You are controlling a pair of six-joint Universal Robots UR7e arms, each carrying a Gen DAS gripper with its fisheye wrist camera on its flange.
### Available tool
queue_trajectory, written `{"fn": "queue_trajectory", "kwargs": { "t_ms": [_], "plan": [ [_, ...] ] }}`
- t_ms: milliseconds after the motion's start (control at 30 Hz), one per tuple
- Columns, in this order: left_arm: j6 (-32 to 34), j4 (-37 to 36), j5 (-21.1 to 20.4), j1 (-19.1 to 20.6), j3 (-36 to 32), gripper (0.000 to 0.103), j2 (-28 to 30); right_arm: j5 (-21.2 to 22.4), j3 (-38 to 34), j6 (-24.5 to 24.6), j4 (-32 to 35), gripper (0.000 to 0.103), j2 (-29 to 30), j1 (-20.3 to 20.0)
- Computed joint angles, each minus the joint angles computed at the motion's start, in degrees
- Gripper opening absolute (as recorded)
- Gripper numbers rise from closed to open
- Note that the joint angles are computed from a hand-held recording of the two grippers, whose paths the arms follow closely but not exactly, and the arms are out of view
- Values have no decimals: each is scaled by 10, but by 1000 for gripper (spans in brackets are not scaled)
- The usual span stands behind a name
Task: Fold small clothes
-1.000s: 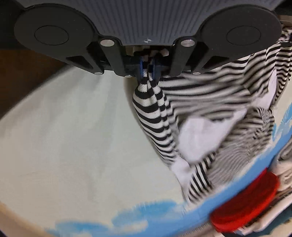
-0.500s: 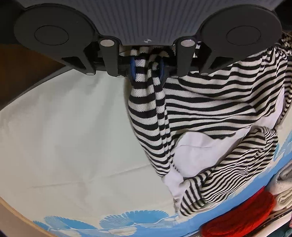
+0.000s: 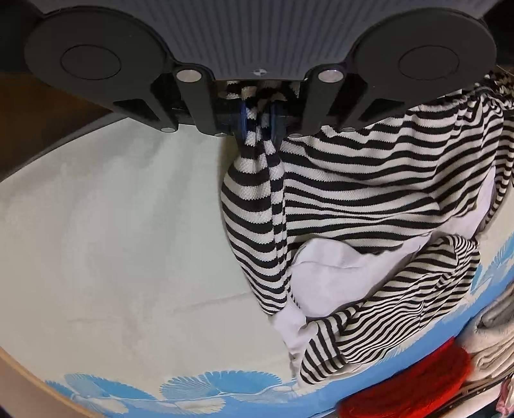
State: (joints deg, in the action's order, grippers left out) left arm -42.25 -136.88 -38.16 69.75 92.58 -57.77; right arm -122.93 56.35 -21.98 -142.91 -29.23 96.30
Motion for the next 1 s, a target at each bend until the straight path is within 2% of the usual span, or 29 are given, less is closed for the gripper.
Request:
{"fn": "queue_trajectory", "kwargs": {
  "t_ms": [67,167,433,600,733,800,900,1000],
  "plan": [
    [1,-2,0,0,1,16,0,3,1,3,3,15,-2,-1],
    [12,-13,1,-1,5,10,-1,7,2,3,-2,11,-4,-2],
    [61,-72,29,-17,20,8,0,41,25,-2,-56,8,-20,0],
    [135,-140,53,-38,31,8,5,84,37,-8,-86,8,-38,3],
    [181,-175,51,-54,31,8,0,118,37,2,-90,8,-55,7],
    [171,-162,46,-61,28,8,-14,138,40,10,-82,7,-69,10],
    [141,-101,39,-71,21,8,-38,172,66,2,-90,6,-102,14],
    [144,-89,12,-83,38,8,-73,197,96,6,-83,6,-140,17]
  ]
}}
